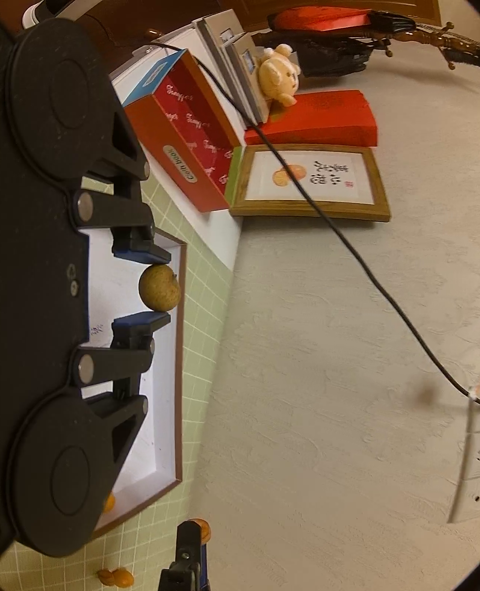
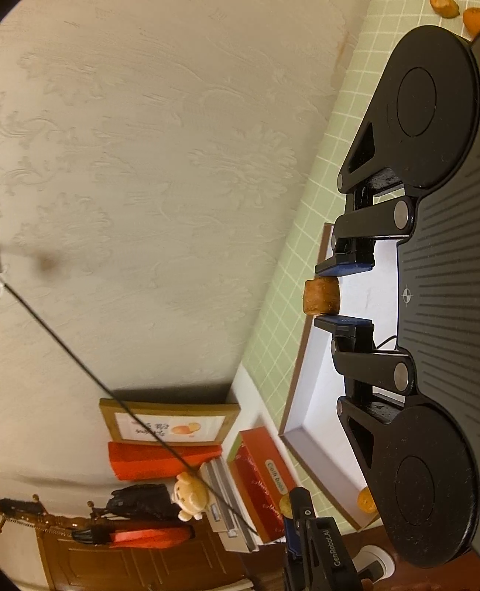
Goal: Organize fruits
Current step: 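Carry both fruits over the white box and release them inside, then withdraw both open tools from the box back toward the fruits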
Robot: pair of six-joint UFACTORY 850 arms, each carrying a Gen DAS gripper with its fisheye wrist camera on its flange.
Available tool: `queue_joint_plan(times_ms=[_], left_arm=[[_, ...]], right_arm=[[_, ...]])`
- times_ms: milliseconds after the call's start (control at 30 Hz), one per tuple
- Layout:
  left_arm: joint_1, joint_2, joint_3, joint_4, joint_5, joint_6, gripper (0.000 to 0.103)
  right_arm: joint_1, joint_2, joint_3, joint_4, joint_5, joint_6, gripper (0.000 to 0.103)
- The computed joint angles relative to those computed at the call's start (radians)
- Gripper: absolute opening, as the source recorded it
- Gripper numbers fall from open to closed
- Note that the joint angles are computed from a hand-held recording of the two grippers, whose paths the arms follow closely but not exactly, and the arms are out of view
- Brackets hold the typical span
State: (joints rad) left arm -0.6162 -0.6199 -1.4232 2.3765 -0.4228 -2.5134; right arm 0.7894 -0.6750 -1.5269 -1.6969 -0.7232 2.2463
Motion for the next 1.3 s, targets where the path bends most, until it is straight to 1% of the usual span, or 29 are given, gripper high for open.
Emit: queue_joint_plan(times_ms=[100,300,400,433,467,500,533,567,600,633,700,767,967,1100,1167,1300], left_arm=[[0.009,-0.019,-0.022,-0.021,0.02,0.017,0.018],[0.02,-0.056,-0.067,-0.097,0.054,0.1,0.018],[0.025,-0.066,-0.078,-0.107,0.069,0.105,0.019],[0.026,-0.071,-0.085,-0.121,0.083,0.122,0.032],[0.026,-0.079,-0.097,-0.166,0.096,0.171,0.047],[0.019,-0.082,-0.095,-0.2,0.07,0.198,0.085],[0.007,-0.081,-0.079,-0.193,0.002,0.184,0.094],[0.002,-0.082,-0.074,-0.191,-0.039,0.186,0.097],[0.003,-0.082,-0.076,-0.195,-0.037,0.192,0.097],[0.008,-0.08,-0.076,-0.18,-0.021,0.164,0.097],[0.01,-0.083,-0.079,-0.195,-0.016,0.169,0.097],[0.011,-0.085,-0.081,-0.205,-0.012,0.188,0.097],[0.011,-0.079,-0.075,-0.188,-0.014,0.175,0.097],[0.009,-0.076,-0.072,-0.19,-0.013,0.179,0.097],[0.008,-0.067,-0.063,-0.181,-0.014,0.166,0.097],[0.001,-0.031,-0.019,-0.116,-0.029,0.086,0.097]], right_arm=[[-0.014,-0.011,-0.012,0.013,0.022,-0.019,0.023],[-0.038,-0.03,-0.031,0.027,0.058,-0.041,0.023],[-0.046,-0.038,-0.038,0.035,0.076,-0.045,0.023],[-0.049,-0.044,-0.043,0.038,0.085,-0.049,0.023],[-0.053,-0.053,-0.055,0.054,0.099,-0.074,0.023],[-0.057,-0.069,-0.079,0.106,0.109,-0.14,0.026],[-0.059,-0.093,-0.107,0.159,0.102,-0.196,0.057],[-0.056,-0.108,-0.121,0.178,0.072,-0.21,0.103],[-0.046,-0.114,-0.119,0.155,0.018,-0.183,0.102],[-0.042,-0.11,-0.103,0.114,-0.005,-0.134,0.103],[-0.051,-0.1,-0.093,0.107,0.024,-0.107,0.103],[-0.048,-0.094,-0.081,0.075,0.005,-0.065,0.103],[-0.05,-0.087,-0.074,0.083,0.037,-0.074,0.103],[-0.051,-0.093,-0.084,0.092,0.039,-0.081,0.103],[-0.051,-0.089,-0.08,0.094,0.046,-0.078,0.103],[-0.039,-0.061,-0.046,0.087,0.022,-0.065,0.103]])
